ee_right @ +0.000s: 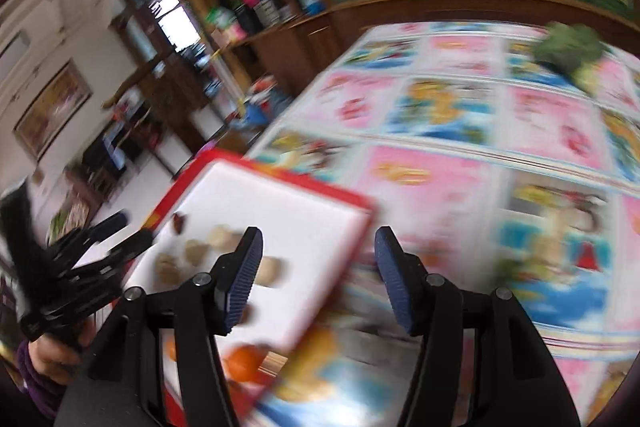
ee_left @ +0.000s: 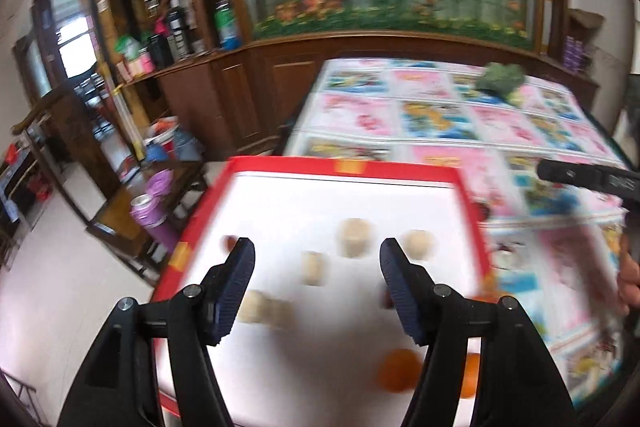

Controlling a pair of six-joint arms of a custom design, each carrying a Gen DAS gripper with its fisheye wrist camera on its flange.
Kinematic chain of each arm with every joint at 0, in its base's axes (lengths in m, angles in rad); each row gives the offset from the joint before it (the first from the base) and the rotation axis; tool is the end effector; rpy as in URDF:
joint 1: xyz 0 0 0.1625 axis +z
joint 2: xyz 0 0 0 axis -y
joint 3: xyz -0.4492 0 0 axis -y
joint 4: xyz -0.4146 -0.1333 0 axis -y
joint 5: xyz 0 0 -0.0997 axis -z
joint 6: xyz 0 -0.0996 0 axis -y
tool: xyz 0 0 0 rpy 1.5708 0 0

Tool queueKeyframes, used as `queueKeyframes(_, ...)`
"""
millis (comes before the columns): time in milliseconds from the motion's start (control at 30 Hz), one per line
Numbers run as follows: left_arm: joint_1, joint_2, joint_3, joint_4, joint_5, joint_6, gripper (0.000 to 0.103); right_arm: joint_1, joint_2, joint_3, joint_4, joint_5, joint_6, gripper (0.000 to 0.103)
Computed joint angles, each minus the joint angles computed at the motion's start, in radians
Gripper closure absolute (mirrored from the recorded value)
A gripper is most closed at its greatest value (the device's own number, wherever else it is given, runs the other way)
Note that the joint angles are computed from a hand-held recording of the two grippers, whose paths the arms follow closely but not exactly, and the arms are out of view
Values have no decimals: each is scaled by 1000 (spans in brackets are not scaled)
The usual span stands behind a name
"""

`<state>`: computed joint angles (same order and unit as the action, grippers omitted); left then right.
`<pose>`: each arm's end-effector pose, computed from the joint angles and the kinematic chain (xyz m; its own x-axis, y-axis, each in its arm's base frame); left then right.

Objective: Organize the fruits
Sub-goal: 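Move both tools back over the remaining items on the tablecloth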

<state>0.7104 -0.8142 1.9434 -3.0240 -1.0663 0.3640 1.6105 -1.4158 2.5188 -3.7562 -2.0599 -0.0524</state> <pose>-0.3425 -0.5339 0.0634 -0.3867 0.7465 -0.5415 0.9163 0.3772 -0.1344 0.1015 -0.3770 0.2830 -0.8963 0.3545 0.2664 -0.0657 0.4881 -0.8703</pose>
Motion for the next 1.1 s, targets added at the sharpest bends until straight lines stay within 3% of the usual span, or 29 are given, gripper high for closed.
queueKeyframes(167, -57, -4, 44, 24, -72, 2, 38, -104, -142, 117, -42, -16, 1, 43)
queueKeyframes(367, -100, 7, 51, 75, -113, -16, 38, -185, -203, 155, -28, -35, -31, 43)
queueKeyframes(767, -140, 36, 35, 154, -127, -96, 38, -185, -121, 65, 53, -98, -131, 43)
queueKeyframes(833, -144, 48, 26, 168, -124, -112, 38, -183, -105, 48, 78, -114, -136, 48)
queueKeyframes(933, -154, 74, 10, 190, -106, -134, 38, -138, -37, 21, 28, -230, -192, 62)
queueKeyframes(1000, -157, 93, -8, 214, -103, -159, 38, -129, -22, 14, 13, -264, -208, 73)
queueKeyframes(1100, -158, 126, -45, 257, -94, -201, 38, -173, -108, 41, 91, -173, -154, 75)
